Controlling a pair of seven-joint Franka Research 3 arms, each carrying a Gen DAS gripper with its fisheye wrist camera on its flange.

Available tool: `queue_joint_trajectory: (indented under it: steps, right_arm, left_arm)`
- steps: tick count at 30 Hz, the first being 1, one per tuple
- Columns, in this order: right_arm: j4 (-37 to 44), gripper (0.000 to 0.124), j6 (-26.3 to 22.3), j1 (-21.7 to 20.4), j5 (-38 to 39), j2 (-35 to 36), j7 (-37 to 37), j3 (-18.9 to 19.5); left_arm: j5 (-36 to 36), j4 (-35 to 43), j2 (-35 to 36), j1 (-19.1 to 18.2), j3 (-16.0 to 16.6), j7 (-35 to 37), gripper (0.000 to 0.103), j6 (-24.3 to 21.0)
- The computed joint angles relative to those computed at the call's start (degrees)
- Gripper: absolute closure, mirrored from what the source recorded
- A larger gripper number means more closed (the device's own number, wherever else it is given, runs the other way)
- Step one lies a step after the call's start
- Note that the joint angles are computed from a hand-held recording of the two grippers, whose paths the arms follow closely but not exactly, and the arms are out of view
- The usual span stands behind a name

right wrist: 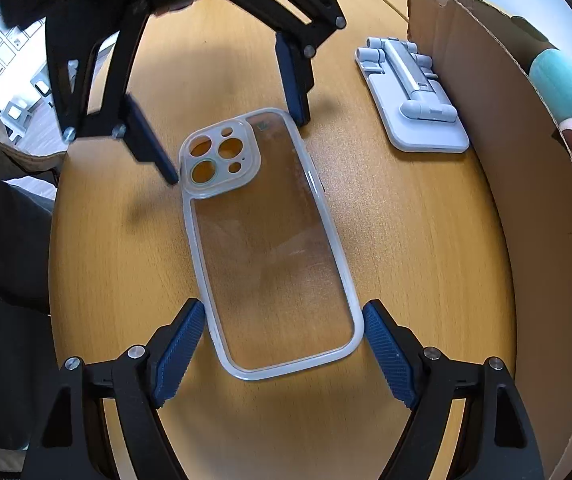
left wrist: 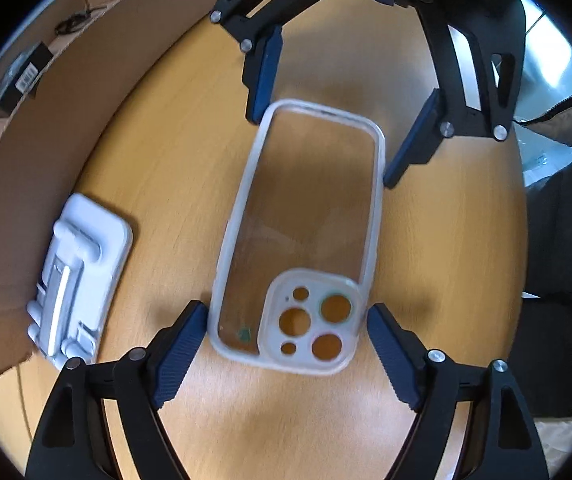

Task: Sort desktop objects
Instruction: 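Close the left gripper on the clear phone case rim and lift it, then carry the phone case with the left gripper over the cardboard box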

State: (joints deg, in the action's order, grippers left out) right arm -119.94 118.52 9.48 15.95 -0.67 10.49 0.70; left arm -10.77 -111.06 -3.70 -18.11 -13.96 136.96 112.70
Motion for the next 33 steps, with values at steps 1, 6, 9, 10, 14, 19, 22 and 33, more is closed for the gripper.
queue_joint_trajectory:
  steps: [1, 6, 9, 10, 14, 19, 22, 33]
  right_arm:
    - [0.11, 0.039, -0.06, -0.06, 0.01, 0.10, 0.07, -0.05]
    - [0.74, 0.040, -1.37, -0.72, 0.61, 0.33, 0.24, -0.53]
    - [1.90, 0.068, -1.98, -1.25, 1.71, 0.26, 1.04, -0.88]
    - [2.98, 0.107, -2.14, -1.46, 1.93, 0.75, 2.30, -1.00]
    - [8.54, 0.112, -5.49, -2.45, 0.51, 3.77, 4.69, -1.37]
    - [8.58, 0.069, -5.69, -3.55, 1.02, 3.93, 0.90, -1.61]
    - [5.24, 0.037, -1.27, -3.86, 2.66, 1.94, -3.40, -1.60]
    - [8.56, 0.034, 0.50, -3.22, 2.71, 7.47, -12.02, -0.58]
  left_arm:
    - [0.08, -0.49, -0.21, -0.10, -0.11, 0.47, 0.022, 0.97]
    - [0.45, 0.09, 0.11, -0.48, -0.33, 1.82, 0.023, 0.39]
    - [2.34, 0.39, -0.56, -0.91, -0.68, 2.92, 0.024, -1.18]
    - [1.93, 0.93, -0.66, -0.91, -0.59, 2.47, 0.024, -1.38]
    - [3.03, 4.82, 0.84, -0.45, -0.42, -2.35, 0.024, -0.14]
    - [6.40, 6.71, 3.28, -0.25, -0.91, -3.09, 0.024, 0.37]
    - [6.13, 6.50, 3.77, -0.22, -1.16, -2.16, 0.024, 0.58]
    - [7.49, 7.77, 6.49, -1.08, -2.27, -1.18, 0.024, 1.62]
